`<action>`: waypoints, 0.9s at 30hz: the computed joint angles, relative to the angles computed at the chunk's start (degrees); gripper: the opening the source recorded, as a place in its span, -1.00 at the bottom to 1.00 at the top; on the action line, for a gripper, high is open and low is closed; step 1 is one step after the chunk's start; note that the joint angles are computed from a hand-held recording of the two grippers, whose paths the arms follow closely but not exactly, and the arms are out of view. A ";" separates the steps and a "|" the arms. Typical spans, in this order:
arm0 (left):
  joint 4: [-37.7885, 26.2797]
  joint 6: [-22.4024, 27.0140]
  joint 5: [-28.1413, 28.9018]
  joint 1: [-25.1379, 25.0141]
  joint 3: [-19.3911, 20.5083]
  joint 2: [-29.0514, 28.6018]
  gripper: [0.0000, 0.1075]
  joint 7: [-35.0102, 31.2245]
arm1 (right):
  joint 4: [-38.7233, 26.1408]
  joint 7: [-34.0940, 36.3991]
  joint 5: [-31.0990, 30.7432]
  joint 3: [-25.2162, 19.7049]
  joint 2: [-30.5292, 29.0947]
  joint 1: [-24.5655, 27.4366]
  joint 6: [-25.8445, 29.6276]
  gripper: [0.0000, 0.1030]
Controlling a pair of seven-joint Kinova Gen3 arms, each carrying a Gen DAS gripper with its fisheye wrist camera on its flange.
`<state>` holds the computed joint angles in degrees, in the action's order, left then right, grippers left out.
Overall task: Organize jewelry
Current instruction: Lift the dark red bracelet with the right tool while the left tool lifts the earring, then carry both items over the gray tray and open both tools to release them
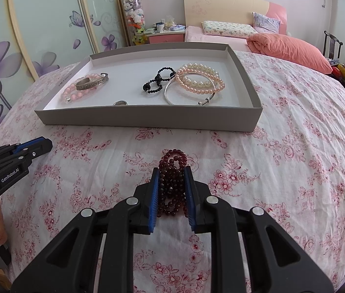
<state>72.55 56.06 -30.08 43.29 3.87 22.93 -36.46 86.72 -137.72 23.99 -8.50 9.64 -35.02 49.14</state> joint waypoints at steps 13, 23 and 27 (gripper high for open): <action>5.17 -4.33 -5.35 1.69 -0.28 -4.09 -0.75 6.32 | 3.11 -6.07 7.57 -1.46 -3.58 -1.40 -4.41 -0.74; 6.24 -3.41 -21.59 6.49 0.14 -5.63 -0.75 16.61 | 2.86 -12.90 17.31 -3.13 -5.65 -2.53 -5.71 -0.74; 4.99 -2.88 -23.86 6.41 0.88 -5.44 -0.75 17.55 | 2.29 -15.20 21.72 -3.70 -5.80 -2.98 -5.69 -0.74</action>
